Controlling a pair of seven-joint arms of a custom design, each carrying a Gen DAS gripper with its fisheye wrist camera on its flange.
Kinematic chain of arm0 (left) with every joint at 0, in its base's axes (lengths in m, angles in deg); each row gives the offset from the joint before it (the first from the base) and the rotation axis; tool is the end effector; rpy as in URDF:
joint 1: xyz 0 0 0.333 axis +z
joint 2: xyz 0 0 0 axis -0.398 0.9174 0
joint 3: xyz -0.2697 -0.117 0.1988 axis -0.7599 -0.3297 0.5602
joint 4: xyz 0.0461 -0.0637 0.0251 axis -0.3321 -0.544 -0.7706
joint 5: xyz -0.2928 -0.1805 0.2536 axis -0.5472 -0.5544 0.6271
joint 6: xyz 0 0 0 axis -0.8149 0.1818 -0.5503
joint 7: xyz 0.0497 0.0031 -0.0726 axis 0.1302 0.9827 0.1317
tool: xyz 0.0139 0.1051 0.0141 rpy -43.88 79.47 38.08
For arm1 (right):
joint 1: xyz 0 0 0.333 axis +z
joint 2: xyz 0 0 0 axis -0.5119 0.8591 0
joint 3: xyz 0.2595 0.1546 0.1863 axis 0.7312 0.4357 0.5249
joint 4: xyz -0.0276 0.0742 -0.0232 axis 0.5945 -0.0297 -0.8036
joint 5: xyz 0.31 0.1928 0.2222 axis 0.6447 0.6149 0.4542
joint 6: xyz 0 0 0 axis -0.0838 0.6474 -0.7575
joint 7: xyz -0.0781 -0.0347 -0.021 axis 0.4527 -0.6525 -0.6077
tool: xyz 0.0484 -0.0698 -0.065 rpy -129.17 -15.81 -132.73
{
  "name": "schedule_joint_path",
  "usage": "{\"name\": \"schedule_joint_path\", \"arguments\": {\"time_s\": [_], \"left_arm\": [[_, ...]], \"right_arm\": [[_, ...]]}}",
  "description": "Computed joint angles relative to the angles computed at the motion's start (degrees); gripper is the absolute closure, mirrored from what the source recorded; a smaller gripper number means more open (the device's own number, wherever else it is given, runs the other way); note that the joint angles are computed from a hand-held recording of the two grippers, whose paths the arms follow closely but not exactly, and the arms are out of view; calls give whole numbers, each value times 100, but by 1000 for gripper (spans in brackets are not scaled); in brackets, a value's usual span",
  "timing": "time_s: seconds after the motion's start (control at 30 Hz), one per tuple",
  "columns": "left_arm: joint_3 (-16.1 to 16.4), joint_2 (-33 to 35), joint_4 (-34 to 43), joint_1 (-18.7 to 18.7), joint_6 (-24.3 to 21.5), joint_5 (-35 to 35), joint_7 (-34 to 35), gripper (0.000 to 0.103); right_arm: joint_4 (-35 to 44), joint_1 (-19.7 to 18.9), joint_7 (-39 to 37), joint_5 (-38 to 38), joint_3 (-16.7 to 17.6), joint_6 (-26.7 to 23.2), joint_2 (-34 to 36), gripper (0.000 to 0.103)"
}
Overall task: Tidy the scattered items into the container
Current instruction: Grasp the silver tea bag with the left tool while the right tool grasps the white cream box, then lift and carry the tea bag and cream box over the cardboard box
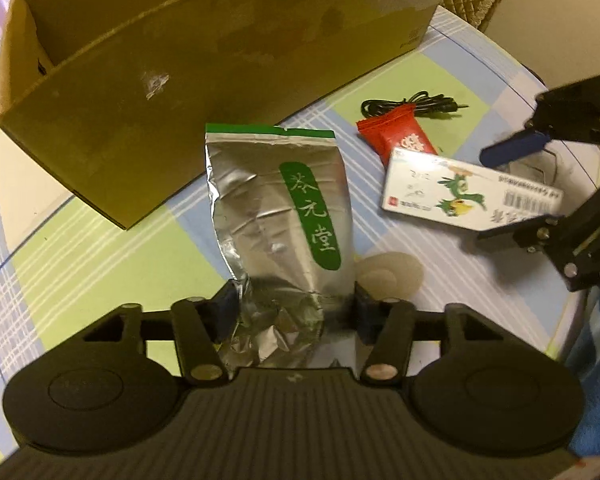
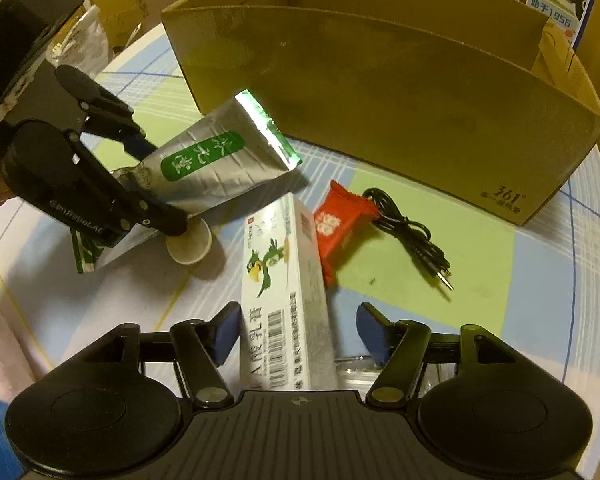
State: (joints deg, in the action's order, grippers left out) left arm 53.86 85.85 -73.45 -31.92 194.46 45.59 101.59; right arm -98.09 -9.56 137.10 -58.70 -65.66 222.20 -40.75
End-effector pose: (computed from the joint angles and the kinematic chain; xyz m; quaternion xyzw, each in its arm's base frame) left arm 0.7114 -0.2709 0.3804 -0.3107 0.9337 -0.1735 0.0396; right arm 0.6245 0.3044 0.4001 -0.7826 0.5766 -0.1022 0.2113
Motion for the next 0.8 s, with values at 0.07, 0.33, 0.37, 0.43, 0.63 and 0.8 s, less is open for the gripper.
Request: {"name": "schedule_joint_path", "arguments": {"time_s": [0.07,0.33,0.37,0.43,0.63,0.8], "left_arm": [[26,-69,-94,-14,24,67,0,53],[53,-64,-140,-35,147,151,-70,40],[46,-51,-130,-29,159,147,-67,38],[41,-18,-99,-24,163,145,-77,36],[44,110,57,-55,80,157,-167,35],[43,94,55,-82,55,200,-278,47]], "right_arm": [[34,27,29,-39,-14,4,30,41],[340,297,146,-646,-136,-281,275,41],[354,274,80,-616,-95,-309,303,41],[372,228,-23,-508,-31,-375,343,41],[319,228,83,-452,-75,-359,327,60],[246,232,46,-464,-63,-303,275,80]]}}
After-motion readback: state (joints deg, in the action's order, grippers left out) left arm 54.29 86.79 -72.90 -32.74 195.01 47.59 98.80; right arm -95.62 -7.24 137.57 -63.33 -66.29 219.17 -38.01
